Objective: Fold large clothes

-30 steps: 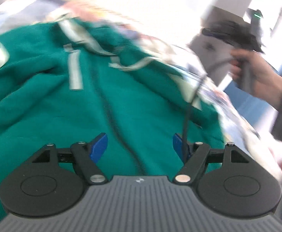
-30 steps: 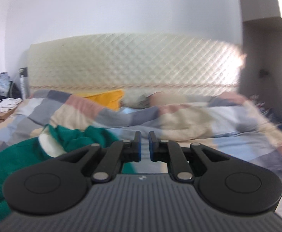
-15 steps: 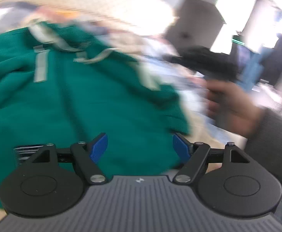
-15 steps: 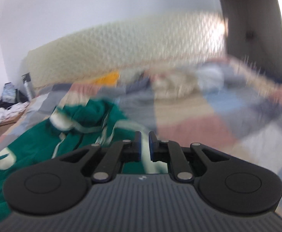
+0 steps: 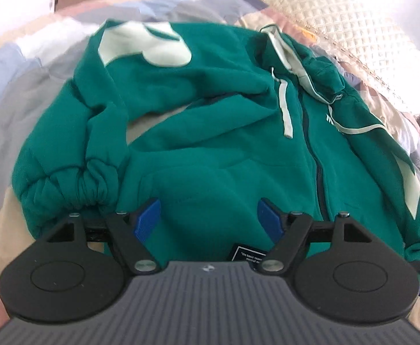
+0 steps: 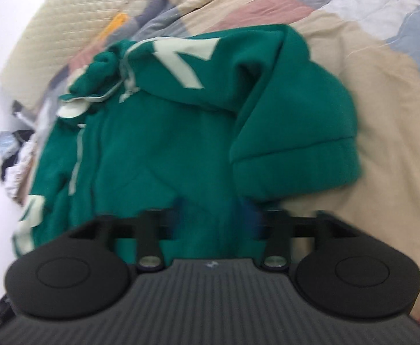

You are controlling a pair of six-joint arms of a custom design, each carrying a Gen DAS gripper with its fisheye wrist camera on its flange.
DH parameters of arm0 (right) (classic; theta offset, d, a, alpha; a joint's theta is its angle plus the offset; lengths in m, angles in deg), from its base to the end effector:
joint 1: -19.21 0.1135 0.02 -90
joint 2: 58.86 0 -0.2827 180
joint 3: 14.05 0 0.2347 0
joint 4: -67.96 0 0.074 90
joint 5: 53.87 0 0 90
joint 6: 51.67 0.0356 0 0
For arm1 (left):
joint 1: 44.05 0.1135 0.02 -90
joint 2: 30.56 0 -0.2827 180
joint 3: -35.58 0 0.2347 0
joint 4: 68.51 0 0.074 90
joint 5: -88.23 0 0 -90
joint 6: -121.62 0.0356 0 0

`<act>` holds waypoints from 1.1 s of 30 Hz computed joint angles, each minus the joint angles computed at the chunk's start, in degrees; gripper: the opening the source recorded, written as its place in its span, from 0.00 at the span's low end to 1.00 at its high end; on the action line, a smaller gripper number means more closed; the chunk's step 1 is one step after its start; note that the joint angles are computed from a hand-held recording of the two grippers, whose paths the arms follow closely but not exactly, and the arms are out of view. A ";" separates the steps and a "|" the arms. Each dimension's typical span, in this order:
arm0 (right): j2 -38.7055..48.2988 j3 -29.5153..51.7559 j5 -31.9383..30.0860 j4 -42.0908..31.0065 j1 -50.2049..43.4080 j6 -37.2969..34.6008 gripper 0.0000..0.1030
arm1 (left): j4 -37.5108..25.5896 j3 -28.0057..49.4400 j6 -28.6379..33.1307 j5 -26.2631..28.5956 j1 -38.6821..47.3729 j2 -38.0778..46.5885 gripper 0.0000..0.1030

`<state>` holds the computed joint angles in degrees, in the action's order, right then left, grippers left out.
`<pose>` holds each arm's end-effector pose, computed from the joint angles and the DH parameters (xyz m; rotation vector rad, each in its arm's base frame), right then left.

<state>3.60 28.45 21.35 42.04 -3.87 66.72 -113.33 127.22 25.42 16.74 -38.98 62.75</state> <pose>0.1741 -0.0643 0.2062 0.9138 2.1816 0.3504 0.3448 0.0192 0.3107 -0.0790 2.3619 -0.3935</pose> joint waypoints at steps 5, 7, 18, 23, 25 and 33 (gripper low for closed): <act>4.09 -1.05 -1.37 2.25 -2.20 0.17 0.66 | 5.56 -3.25 -0.33 -6.03 -0.41 -3.38 0.76; 7.21 -1.45 -7.08 3.94 -4.66 0.99 0.67 | 3.38 -1.40 -0.90 -6.81 -0.13 -1.86 0.76; 7.15 -0.99 -8.40 2.74 -1.15 -2.27 0.26 | -2.27 3.03 -4.08 -3.78 1.89 5.76 0.75; -1.15 -2.60 -9.80 2.10 -1.06 -4.43 0.11 | -3.74 2.80 -3.99 -2.54 2.67 4.74 0.39; -5.80 -3.34 -12.49 0.65 -3.66 -4.74 0.11 | -4.08 2.52 -3.49 -0.01 3.43 3.84 0.20; -20.05 -3.17 -8.16 -7.37 -7.03 -5.27 0.09 | -8.66 1.72 -0.21 5.63 5.14 -5.33 0.15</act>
